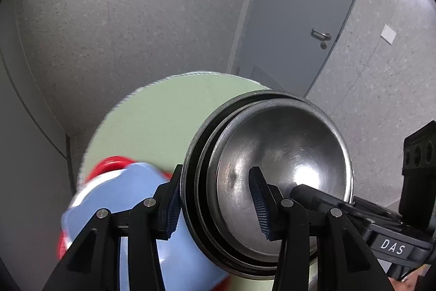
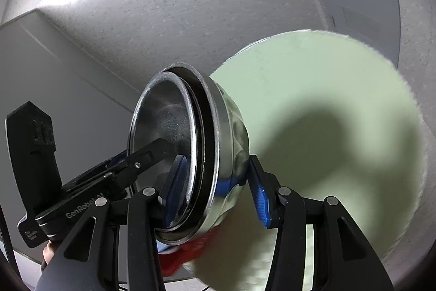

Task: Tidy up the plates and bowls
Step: 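Carry the bowl stack over the red basket and lower it onto the blue plate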

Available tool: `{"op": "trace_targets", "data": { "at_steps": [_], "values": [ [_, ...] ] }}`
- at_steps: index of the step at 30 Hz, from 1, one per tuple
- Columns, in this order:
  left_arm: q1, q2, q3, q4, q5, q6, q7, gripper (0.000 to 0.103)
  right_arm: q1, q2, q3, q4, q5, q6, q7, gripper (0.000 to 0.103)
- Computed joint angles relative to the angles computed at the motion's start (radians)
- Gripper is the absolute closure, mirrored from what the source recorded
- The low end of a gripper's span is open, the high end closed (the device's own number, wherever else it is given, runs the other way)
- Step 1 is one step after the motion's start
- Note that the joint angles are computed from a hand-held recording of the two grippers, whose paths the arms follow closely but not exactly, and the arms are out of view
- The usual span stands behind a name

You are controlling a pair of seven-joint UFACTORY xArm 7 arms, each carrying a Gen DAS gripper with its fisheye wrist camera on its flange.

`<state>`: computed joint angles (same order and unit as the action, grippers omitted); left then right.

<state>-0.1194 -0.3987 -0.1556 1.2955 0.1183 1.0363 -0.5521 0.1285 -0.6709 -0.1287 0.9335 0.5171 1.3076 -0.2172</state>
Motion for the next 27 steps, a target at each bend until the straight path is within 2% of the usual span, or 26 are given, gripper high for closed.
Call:
{"op": "trace_targets", "data": {
  "at_steps": [5, 10, 21, 27],
  "values": [
    [0.009, -0.221, 0.064, -0.154, -0.04, 0.065, 0.095, 0.062, 0.038, -0.122, 0.103, -0.113, 0.034, -0.044, 0.118, 0.056],
    [0.039, -0.36, 0.115, -0.241, -0.083, 0.141, 0.184, 0.062, 0.104, -0.191, 0.167, -0.199, 0.035, -0.069, 0.24, 0.056],
    [0.08, -0.462, 0.161, -0.332, -0.161, 0.192, 0.288, 0.062, 0.191, -0.183, 0.259, -0.256, -0.087, -0.124, 0.401, 0.056],
    [0.103, -0.411, 0.19, -0.342, -0.183, 0.152, 0.329, 0.062, 0.219, -0.163, 0.313, -0.248, -0.187, -0.155, 0.451, 0.053]
  ]
}}
